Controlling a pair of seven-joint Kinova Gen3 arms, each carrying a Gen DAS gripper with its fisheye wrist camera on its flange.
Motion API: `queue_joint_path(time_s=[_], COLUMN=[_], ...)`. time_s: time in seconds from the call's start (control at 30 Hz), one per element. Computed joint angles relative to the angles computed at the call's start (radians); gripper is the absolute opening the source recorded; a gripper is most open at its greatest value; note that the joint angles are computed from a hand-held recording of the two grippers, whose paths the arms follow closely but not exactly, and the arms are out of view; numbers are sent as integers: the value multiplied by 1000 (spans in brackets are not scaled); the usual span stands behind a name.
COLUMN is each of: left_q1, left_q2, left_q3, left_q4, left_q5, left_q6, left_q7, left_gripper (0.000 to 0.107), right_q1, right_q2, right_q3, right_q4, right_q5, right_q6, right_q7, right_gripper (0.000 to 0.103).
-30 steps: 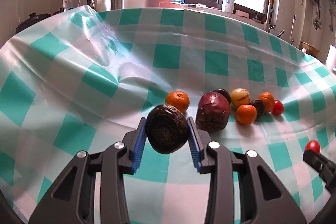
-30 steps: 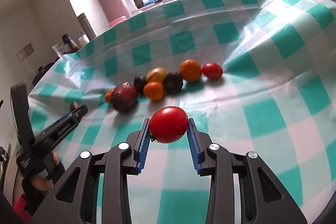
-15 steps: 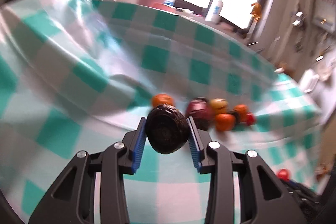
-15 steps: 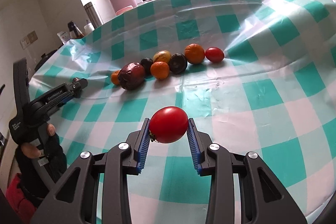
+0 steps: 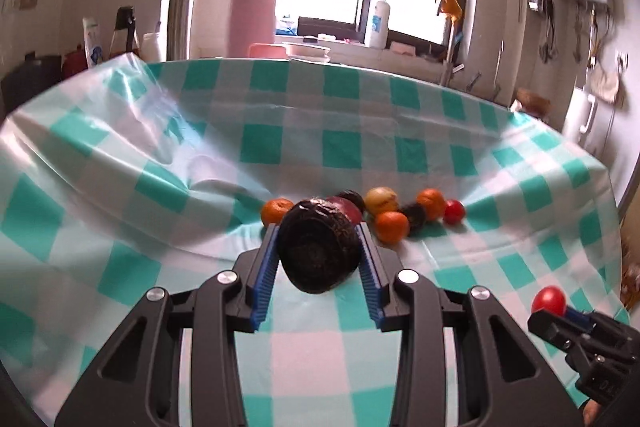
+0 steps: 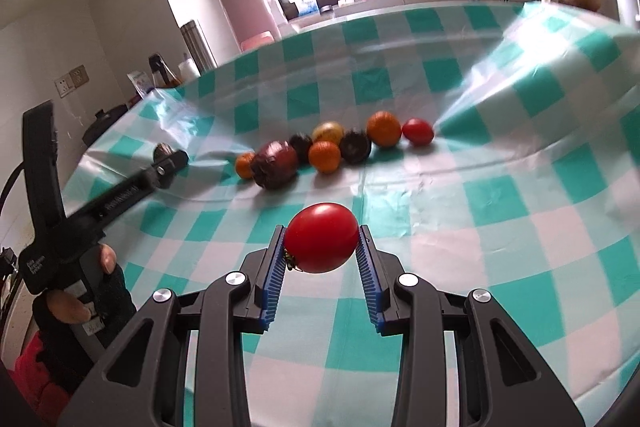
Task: Organize fruits
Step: 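Carry the tomato and mangosteen into the white box and open both tools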
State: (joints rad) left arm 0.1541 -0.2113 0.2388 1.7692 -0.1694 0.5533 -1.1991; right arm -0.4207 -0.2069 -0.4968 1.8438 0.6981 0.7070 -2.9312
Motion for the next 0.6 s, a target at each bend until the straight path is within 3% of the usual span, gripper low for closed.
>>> queue_joint_path(time_s=[0.1, 0.23, 0.6], left_q1=[-4, 27, 190], left_q2=[-20, -44, -47], left_q3=[91, 180, 302], left_q4=[-23, -12, -23], left_q5=[-84, -163, -153], left_q6=[68, 90, 134], left_q7=[46, 72, 28], left_gripper=[38, 38, 38], right_q1=[3, 30, 126], right_q2=[-58, -148, -447], right_q3=[-37, -78, -104], right_q4=[19, 53, 128], right_q5=[0, -54, -267], right_q6=[72, 167, 385], right_q7=[1, 16, 112], right_gripper=[36, 36, 36])
